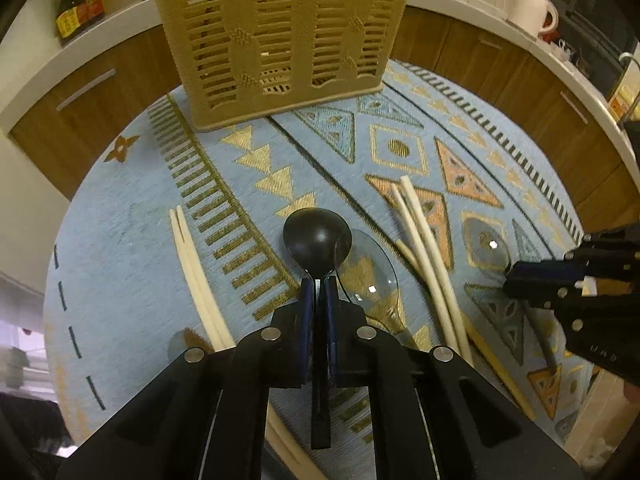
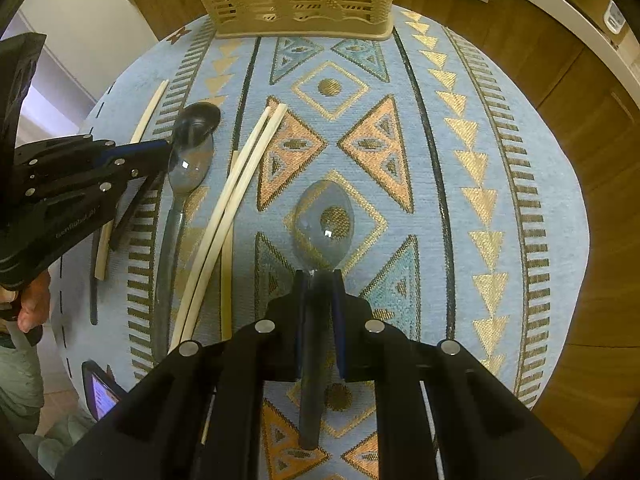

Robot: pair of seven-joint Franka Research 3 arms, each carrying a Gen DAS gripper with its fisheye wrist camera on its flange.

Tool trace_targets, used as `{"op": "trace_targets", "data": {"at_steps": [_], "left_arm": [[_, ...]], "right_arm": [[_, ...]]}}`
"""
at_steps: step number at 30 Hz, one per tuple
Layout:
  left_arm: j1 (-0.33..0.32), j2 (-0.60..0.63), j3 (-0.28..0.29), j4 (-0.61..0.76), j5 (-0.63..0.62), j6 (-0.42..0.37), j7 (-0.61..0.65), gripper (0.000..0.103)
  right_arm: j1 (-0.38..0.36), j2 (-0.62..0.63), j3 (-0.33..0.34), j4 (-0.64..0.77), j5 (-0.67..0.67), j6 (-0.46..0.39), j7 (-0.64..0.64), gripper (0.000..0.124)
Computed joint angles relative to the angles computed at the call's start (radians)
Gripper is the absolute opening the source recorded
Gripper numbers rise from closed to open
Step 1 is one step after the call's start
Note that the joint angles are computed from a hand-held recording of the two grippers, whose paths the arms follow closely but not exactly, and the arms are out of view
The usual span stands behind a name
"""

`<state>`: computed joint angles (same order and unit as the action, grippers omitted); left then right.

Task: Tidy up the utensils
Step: 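Close the left tool on the black ladle handle while the right tool grasps a clear spoon, then carry the ladle and spoon into the beige basket and open both tools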

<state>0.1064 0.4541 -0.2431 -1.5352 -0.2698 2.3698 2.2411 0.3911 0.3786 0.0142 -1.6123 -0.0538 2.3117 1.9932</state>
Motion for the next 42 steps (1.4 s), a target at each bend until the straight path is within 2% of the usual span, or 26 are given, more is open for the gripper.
{"op": "trace_targets", "data": {"at_steps": [8,15,26,34,42], "left_arm": [[-0.006,-0.016,-0.017,-0.029,-0.041,0.083,-0.022,0.005],[0.007,-0.039,-0.044,-0.066,-0.095,0.145,0.012,0.005],[0.021,-0.113,-0.076,-0.144,-0.234,0.281,0.094,0.005],[0.011,-0.162,-0.082,-0.202,-0.324,0.356,0.132,0.005],[0.007,-0.206,-0.089,-0.236,-0.438,0.422,0.219,0.005]], "right_arm": [[-0.016,-0.036,0.001,-0.057,0.021,0.042,0.004,0.01],[-0.028,-0.074,0.003,-0.106,0.031,0.078,0.006,0.01],[-0.042,-0.147,0.003,-0.197,0.018,0.264,0.02,0.01],[-0.048,-0.193,-0.002,-0.261,0.002,0.361,0.061,0.01],[-0.052,-0.24,-0.017,-0.31,-0.104,0.466,0.152,0.01]]}}
